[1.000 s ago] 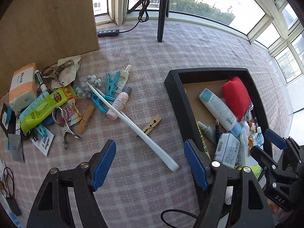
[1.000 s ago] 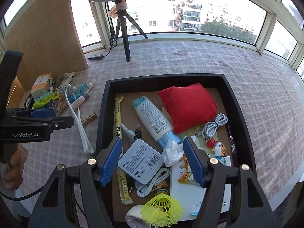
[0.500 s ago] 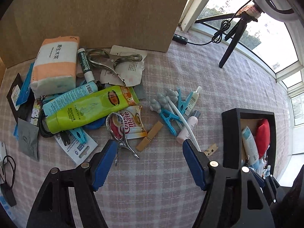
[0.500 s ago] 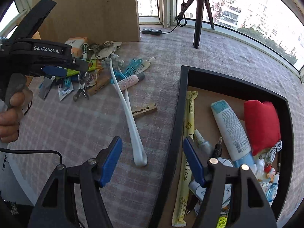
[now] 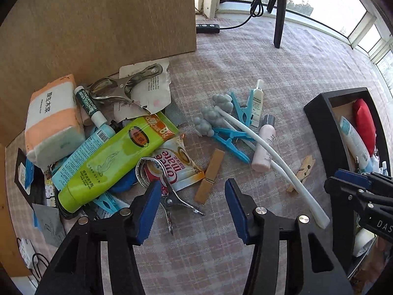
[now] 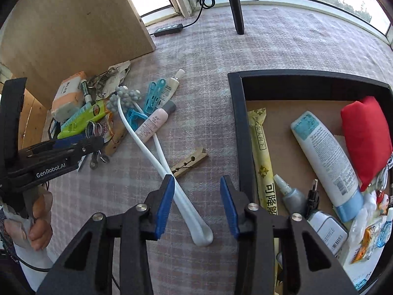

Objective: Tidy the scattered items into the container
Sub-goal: 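Move both grippers back over the pile toward the wooden clothespins, then grasp a wooden clothespin with the left gripper while the right gripper grasps another clothespin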

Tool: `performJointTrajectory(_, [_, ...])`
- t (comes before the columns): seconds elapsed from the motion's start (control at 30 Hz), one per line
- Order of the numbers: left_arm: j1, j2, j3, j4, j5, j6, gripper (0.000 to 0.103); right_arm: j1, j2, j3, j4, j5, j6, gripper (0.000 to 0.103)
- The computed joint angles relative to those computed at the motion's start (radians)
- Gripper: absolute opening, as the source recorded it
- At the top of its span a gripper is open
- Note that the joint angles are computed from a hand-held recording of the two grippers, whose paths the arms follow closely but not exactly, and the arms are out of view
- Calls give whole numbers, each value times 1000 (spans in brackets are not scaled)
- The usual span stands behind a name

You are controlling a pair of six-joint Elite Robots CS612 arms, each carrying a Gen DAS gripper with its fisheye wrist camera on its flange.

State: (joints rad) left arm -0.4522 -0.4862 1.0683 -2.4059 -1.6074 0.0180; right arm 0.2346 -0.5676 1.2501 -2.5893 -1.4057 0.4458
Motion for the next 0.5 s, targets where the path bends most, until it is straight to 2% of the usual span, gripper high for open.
performJointTrajectory(0.07, [-3,8,-9,-6,10,43,50,-5,12,-18,22,26,51,35])
performJointTrajectory(0.17, [-5,20,-22,-20,14,99,50,-6,28,-48,58,24,101,35])
performJointTrajectory(0.33, [-9,38,-53,-1,1,182,50,-7,55,-93,109,41,151,33])
performJointTrajectory(0.5, [-16,55,-76,24,2,252,50,1,76,-140,151,16,164,33])
